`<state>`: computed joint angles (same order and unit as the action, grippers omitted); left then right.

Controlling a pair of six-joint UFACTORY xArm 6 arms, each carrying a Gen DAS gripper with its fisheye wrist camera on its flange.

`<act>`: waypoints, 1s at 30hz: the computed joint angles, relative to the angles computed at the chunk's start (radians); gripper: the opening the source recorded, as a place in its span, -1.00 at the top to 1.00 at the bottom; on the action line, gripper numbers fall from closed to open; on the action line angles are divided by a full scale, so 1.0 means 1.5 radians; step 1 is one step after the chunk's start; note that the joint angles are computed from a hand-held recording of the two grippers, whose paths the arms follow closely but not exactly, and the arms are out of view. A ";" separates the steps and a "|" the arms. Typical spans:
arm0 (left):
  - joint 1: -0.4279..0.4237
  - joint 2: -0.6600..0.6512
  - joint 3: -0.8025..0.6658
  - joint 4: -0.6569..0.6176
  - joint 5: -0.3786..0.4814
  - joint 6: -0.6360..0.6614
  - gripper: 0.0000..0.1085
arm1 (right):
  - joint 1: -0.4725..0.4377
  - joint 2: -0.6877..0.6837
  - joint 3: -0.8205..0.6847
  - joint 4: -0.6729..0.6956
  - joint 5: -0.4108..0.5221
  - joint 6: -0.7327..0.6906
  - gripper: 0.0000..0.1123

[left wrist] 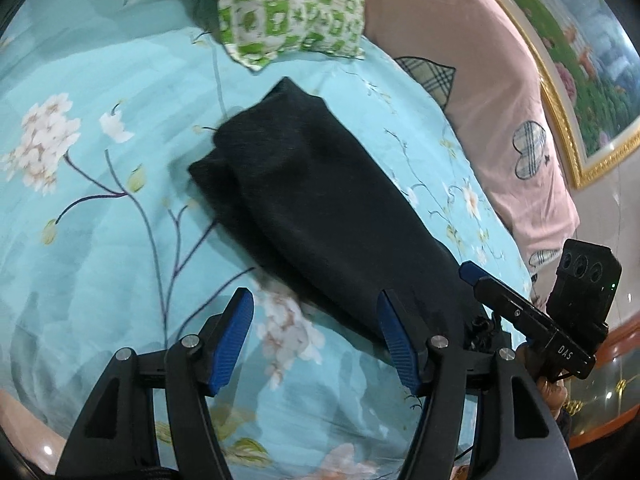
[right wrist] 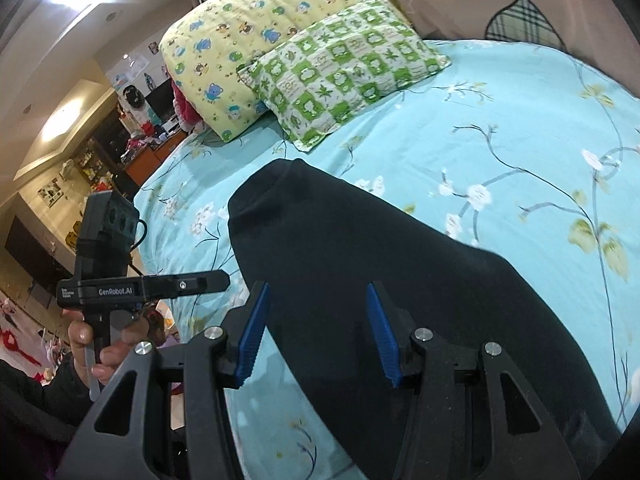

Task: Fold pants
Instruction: 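Grasp the folded pants end with the right gripper while the left gripper presses beside it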

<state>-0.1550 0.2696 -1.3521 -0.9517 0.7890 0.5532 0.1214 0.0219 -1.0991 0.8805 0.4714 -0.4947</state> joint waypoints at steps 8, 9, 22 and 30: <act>0.004 0.027 -0.024 0.005 -0.010 -0.029 -0.22 | -0.005 0.069 -0.082 -0.027 0.036 0.002 0.09; 0.003 0.028 -0.024 0.008 -0.015 -0.034 -0.22 | -0.006 0.081 -0.097 -0.033 0.041 0.004 0.09; 0.011 0.078 -0.086 0.022 -0.031 -0.094 -0.25 | -0.027 0.295 -0.384 -0.129 0.164 0.044 0.09; 0.000 0.106 -0.112 0.042 -0.059 -0.132 -0.26 | -0.032 0.412 -0.559 -0.162 0.261 0.066 0.09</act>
